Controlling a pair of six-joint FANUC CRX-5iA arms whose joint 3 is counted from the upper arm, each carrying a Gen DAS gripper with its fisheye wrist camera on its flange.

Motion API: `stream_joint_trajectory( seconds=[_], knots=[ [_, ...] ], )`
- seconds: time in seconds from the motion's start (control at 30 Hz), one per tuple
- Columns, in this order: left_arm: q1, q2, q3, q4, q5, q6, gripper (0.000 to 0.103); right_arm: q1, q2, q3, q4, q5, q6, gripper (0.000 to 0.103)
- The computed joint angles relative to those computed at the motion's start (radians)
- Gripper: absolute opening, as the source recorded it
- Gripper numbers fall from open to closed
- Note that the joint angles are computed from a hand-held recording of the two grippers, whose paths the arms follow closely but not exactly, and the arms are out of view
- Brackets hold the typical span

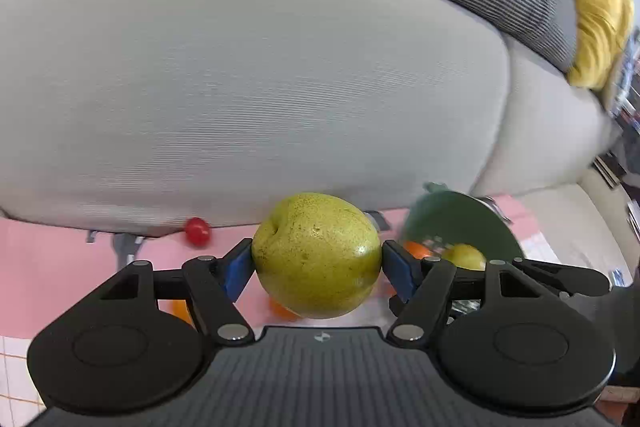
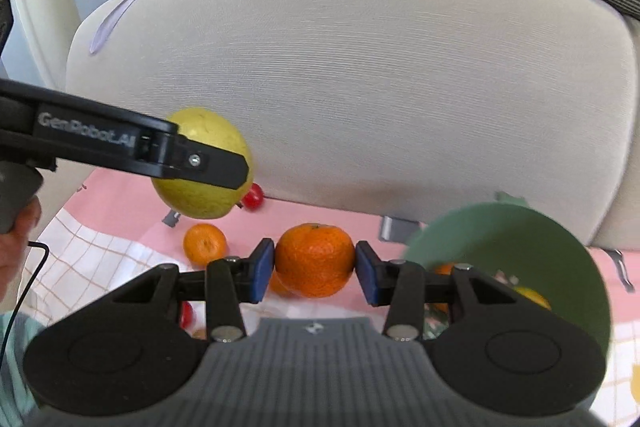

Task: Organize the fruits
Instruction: 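Carry the pear and mandarin over the green colander with both tools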

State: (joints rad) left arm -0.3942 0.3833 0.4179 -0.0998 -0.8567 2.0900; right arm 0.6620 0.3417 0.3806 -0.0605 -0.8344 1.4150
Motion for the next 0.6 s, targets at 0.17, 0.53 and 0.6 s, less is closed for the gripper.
stream_joint_trajectory(
  seconds=[0.17,0.53,0.6],
  knots=[
    [-0.037,0.036,0.074,0.022,-0.038,-0.039,0.079,-0.018,-0.072,-0.098,0.022,0.024,-0.041,0.042],
    [-0.101,0.178,0.28,0.083,-0.154,-0.146,0.079,-0.088,-0.132,-0.181,0.038,0.006,-0.036,0.042],
    [-0.104,0.208,0.316,0.102,-0.18,-0.162,0.079,-0.102,-0.127,-0.178,0.035,-0.008,-0.017,0.042]
  ],
)
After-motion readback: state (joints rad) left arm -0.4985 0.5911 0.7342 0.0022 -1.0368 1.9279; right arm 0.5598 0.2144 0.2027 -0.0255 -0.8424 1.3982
